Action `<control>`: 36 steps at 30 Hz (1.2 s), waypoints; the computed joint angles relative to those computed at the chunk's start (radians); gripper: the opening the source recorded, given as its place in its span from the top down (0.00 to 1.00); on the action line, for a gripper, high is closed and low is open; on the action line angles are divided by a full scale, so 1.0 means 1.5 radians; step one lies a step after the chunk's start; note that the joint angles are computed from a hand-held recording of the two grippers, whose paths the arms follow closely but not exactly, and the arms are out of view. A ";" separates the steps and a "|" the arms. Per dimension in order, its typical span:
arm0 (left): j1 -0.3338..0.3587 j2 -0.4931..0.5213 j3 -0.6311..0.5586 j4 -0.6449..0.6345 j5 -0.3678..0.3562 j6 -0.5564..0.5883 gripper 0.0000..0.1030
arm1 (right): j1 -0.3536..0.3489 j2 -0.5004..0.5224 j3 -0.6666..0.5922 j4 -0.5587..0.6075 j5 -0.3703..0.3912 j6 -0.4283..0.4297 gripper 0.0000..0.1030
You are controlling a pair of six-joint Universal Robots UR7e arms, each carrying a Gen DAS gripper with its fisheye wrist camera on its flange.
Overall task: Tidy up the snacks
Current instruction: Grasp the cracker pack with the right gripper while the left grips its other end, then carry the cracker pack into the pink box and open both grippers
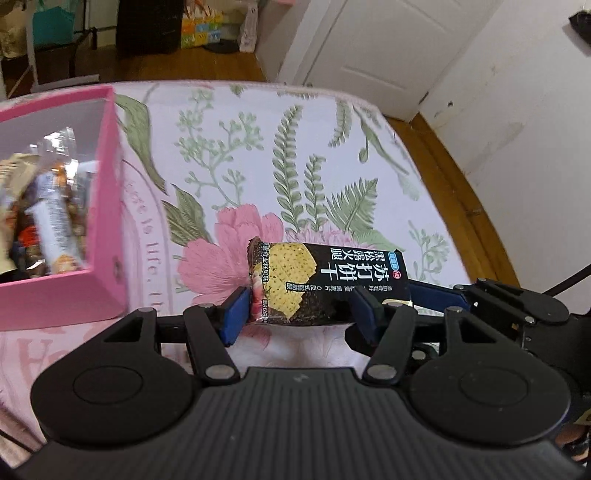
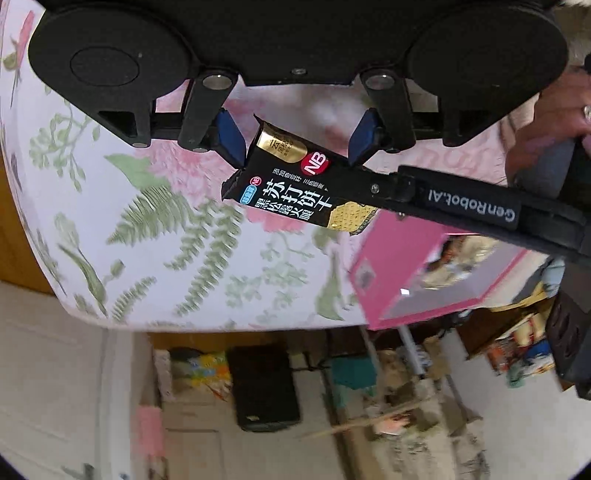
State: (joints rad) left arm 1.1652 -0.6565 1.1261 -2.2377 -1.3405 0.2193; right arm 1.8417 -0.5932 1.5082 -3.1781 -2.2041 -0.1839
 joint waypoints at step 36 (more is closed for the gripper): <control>0.089 -0.011 -0.130 -0.046 0.057 -0.070 0.44 | 0.022 0.375 -0.695 0.370 0.094 -0.351 0.29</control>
